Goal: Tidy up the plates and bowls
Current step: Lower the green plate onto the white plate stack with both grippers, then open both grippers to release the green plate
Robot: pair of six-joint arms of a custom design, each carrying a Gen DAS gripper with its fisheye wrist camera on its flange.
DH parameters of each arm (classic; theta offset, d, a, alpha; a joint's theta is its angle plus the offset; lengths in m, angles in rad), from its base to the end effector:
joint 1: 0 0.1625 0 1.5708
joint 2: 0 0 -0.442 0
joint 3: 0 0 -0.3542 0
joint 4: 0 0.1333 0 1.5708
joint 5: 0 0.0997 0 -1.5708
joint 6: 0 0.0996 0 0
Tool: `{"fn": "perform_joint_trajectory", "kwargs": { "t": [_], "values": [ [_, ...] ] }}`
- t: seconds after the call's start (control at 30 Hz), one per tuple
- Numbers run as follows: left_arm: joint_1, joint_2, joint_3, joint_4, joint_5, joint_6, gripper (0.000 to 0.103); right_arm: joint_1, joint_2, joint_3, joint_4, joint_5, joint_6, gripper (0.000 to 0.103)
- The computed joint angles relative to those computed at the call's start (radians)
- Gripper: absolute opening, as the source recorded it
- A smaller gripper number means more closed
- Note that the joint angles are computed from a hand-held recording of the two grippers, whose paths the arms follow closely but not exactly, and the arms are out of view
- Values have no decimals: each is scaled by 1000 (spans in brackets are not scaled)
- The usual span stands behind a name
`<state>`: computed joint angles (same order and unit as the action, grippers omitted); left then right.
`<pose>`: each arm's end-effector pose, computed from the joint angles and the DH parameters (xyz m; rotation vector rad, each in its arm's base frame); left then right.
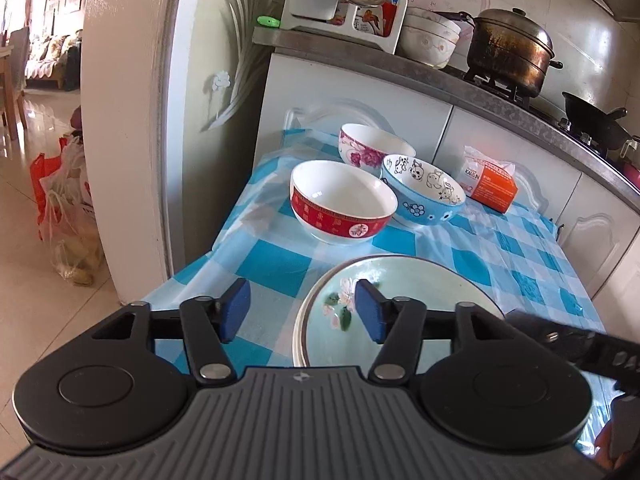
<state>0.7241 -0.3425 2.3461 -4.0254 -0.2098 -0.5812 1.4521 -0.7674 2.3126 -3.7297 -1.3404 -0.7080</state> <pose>-0.1217 -0.4156 0.0142 -0.1015 1.9936 -1.3806 0.0999 -0.4797 0.0934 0.9561 -2.7795 0.9889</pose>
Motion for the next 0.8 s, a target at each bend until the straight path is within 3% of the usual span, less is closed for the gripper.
{"fn": "perform_joint_trajectory", "kwargs": {
  "t": [0.03, 0.1, 0.23, 0.43, 0.8],
  "values": [
    [-4, -4, 2, 14, 5, -12, 84, -4, -6, 4, -12, 10, -6, 89],
    [-8, -15, 5, 46, 8, -35, 102, -9, -22, 1, -3, 16, 2, 89],
    [-19, -27, 1, 112, 24, -63, 103, -24, -40, -10, 7, 12, 48, 97],
    [-30, -54, -8, 255, 48, -134, 103, -50, -63, -19, 22, 19, 86, 97],
    [-43, -49, -59, 226, 76, 6, 103, -85, -92, -37, 43, 18, 120, 97]
  ]
}}
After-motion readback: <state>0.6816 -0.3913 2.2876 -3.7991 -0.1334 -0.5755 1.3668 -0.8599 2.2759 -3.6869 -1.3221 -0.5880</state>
